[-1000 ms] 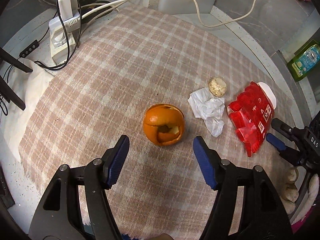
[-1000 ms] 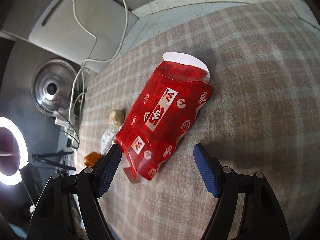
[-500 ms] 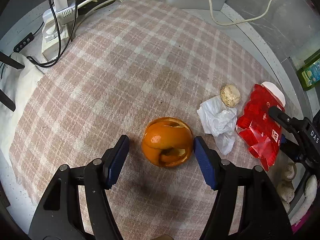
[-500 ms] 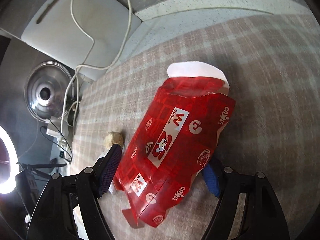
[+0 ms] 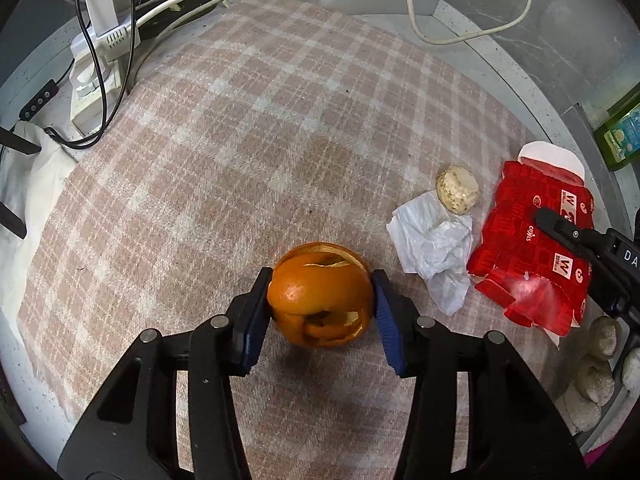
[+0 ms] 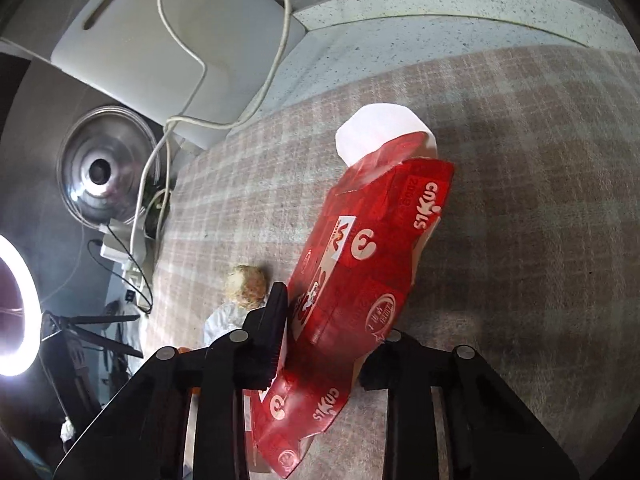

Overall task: Collect trash
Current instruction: 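Grasp the orange peel with the left tool while the right tool grasps the red snack pack, then carry the orange peel and red snack pack down over the blue wastebasket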

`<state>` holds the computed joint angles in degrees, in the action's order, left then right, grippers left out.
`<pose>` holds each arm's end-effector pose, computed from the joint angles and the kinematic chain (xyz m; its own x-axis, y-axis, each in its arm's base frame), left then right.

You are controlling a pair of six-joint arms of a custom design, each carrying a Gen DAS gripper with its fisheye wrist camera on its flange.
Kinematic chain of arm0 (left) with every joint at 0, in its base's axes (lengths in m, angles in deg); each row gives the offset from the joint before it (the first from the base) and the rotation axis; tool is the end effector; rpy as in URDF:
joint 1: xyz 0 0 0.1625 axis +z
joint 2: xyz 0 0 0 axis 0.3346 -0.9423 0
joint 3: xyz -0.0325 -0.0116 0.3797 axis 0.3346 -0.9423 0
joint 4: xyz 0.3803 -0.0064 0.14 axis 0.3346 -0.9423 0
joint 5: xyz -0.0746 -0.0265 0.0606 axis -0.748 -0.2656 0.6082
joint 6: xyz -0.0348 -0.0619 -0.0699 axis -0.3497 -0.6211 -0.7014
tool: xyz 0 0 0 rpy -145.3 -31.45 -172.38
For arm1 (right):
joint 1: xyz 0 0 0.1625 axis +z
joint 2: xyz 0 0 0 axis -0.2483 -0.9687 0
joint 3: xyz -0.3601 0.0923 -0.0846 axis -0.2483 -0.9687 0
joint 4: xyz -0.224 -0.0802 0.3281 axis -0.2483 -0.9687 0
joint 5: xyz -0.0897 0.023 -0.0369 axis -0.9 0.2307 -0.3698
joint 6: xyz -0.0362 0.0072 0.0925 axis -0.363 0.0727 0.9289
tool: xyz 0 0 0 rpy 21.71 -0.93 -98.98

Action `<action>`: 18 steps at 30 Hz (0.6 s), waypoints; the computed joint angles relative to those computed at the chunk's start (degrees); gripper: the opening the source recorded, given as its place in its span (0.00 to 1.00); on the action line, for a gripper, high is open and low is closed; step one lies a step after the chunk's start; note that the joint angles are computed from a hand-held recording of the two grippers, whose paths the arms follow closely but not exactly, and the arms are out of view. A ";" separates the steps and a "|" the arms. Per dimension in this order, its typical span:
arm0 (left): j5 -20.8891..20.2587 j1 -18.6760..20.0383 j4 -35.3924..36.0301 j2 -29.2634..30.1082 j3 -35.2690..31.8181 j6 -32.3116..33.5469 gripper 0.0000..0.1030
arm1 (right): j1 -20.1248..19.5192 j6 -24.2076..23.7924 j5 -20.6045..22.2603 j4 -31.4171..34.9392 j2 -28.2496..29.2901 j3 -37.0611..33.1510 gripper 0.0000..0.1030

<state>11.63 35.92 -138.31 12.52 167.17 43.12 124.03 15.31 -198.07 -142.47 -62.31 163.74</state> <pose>-0.1593 -0.5788 0.3041 -0.8252 -0.0901 -0.5576 0.1078 0.9440 -0.3120 0.3151 -0.5835 0.1384 -0.9784 0.1125 0.1735 0.0299 0.9074 -0.4193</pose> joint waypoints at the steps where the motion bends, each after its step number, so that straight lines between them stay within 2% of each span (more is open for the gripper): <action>1: -0.02 -0.05 -0.13 -0.06 0.10 -0.03 0.47 | 0.28 -0.35 -0.07 0.34 -0.08 -0.16 0.21; 7: 0.02 -1.13 -0.58 -2.79 2.33 -0.50 0.46 | 2.47 -3.73 -1.85 0.82 -1.03 -0.47 0.13; 13: 1.39 -3.13 -0.43 -5.75 4.69 -0.68 0.45 | 4.71 -5.69 -5.21 1.05 -2.45 0.59 0.12; 18: 2.50 -5.26 0.03 -8.23 6.88 -0.45 0.45 | 5.97 -5.77 -5.97 0.31 -4.49 2.89 0.12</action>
